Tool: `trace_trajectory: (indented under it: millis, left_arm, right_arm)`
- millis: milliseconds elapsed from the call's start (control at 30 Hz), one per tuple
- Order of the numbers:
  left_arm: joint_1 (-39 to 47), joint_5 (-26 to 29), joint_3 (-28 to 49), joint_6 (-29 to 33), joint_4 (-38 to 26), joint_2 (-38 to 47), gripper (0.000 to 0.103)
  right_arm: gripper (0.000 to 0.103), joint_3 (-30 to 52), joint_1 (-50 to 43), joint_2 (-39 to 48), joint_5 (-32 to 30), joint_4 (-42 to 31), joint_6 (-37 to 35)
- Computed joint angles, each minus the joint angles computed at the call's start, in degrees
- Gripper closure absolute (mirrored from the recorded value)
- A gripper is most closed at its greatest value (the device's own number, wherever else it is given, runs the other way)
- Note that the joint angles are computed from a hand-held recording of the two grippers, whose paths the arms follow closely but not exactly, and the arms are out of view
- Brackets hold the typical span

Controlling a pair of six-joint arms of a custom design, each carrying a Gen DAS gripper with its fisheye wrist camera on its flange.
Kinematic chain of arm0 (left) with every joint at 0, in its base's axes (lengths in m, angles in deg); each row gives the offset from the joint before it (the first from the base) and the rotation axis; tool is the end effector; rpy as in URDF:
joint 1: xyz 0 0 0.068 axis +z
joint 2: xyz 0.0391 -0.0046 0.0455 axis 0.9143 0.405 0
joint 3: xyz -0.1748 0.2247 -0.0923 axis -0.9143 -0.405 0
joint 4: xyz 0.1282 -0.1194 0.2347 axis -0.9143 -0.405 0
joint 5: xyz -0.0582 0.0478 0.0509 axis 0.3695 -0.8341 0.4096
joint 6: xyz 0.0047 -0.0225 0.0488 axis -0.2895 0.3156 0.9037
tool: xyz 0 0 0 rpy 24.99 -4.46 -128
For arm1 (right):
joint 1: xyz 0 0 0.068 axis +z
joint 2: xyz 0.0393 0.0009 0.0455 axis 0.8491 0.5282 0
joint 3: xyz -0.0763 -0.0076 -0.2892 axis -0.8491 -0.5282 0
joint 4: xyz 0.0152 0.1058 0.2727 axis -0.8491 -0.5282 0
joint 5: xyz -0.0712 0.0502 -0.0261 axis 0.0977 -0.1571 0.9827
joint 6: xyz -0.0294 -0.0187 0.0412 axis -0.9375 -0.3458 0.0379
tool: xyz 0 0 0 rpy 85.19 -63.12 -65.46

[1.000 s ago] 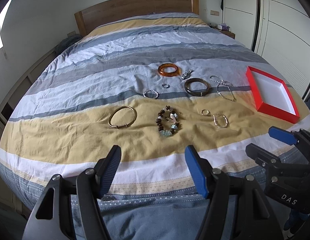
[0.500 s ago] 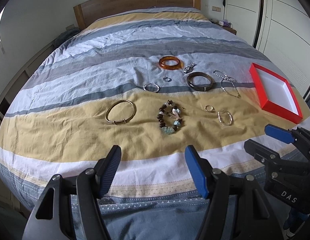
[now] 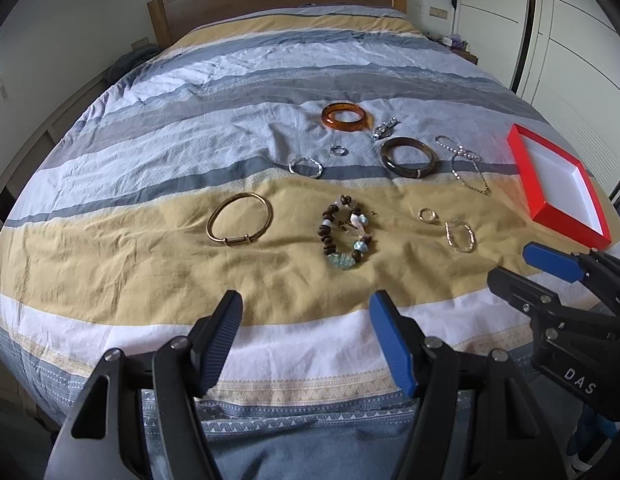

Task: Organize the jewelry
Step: 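Grasp the twisted silver hoop with the right tool while the left tool grasps the large silver bangle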

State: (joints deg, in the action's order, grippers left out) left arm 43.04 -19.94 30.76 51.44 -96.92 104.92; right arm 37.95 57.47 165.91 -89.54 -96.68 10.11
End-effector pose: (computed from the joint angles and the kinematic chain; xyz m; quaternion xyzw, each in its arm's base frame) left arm 0.3077 -0.1228 0.2221 0.0692 0.9512 0.0130 0.3004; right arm 0.3098 0.0034 0.2094 -0.0759 0.9472 0.0766 0.3019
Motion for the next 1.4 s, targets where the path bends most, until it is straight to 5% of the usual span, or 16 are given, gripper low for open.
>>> trace_trajectory:
  millis: [500,967,1400]
  left_arm:
    - [6.4,0.1,3.7,1.9,1.4,5.0,0.039]
    - [14.5,5.3,11.6,4.4,5.2,18.9,0.039]
    - [18.7,6.1,19.2,0.3,4.6,28.4,0.039]
  right_arm:
    - [0.056,3.5,-1.1,6.4,-0.8,1.2,0.2]
    - [0.061,9.7,-2.9,18.6,0.3,3.4,0.2]
    - [0.06,14.3,-3.4,26.2,-0.3,4.0,-0.5]
